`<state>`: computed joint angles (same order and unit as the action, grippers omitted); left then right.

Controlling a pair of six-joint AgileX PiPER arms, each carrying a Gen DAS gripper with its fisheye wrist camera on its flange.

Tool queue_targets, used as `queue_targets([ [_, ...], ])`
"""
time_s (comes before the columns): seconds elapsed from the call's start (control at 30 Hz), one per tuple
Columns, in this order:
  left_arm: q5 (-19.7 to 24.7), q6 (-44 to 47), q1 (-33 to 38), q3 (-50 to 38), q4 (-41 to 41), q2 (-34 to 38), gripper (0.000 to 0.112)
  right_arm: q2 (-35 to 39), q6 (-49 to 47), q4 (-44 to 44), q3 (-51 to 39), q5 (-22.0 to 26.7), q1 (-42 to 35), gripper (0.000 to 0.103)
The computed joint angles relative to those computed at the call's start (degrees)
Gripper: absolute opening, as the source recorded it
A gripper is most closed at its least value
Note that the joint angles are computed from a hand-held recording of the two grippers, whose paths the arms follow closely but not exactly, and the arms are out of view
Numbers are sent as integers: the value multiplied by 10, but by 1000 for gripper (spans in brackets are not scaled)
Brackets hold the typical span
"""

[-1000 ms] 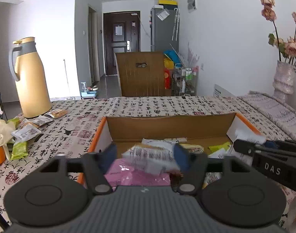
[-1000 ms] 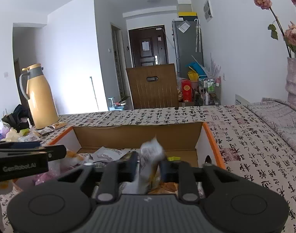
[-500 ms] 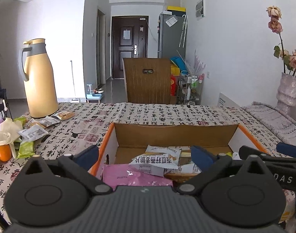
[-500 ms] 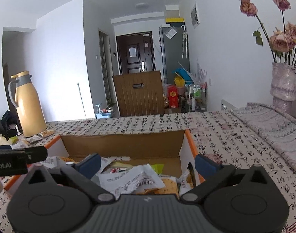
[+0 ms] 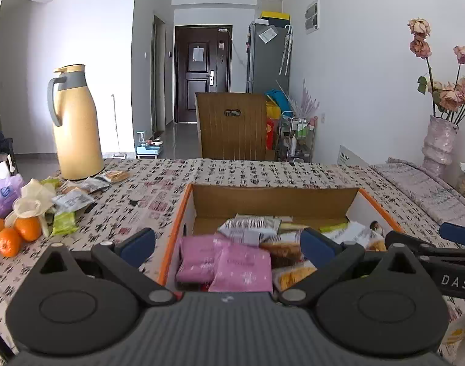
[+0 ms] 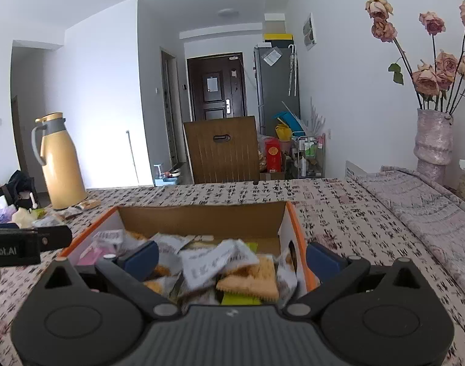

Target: Organize snacks

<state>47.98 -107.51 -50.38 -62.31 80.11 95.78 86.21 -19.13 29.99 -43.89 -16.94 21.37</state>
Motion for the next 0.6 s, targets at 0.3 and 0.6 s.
queue_targets([
  [0.3,47,-24,-67,76,-25,-58,103,-91,-70,93,99,-2,39,103],
  [0.6,76,-48,-135,133,-59,-88,103,-160,-167,214,172,-5,81,103],
])
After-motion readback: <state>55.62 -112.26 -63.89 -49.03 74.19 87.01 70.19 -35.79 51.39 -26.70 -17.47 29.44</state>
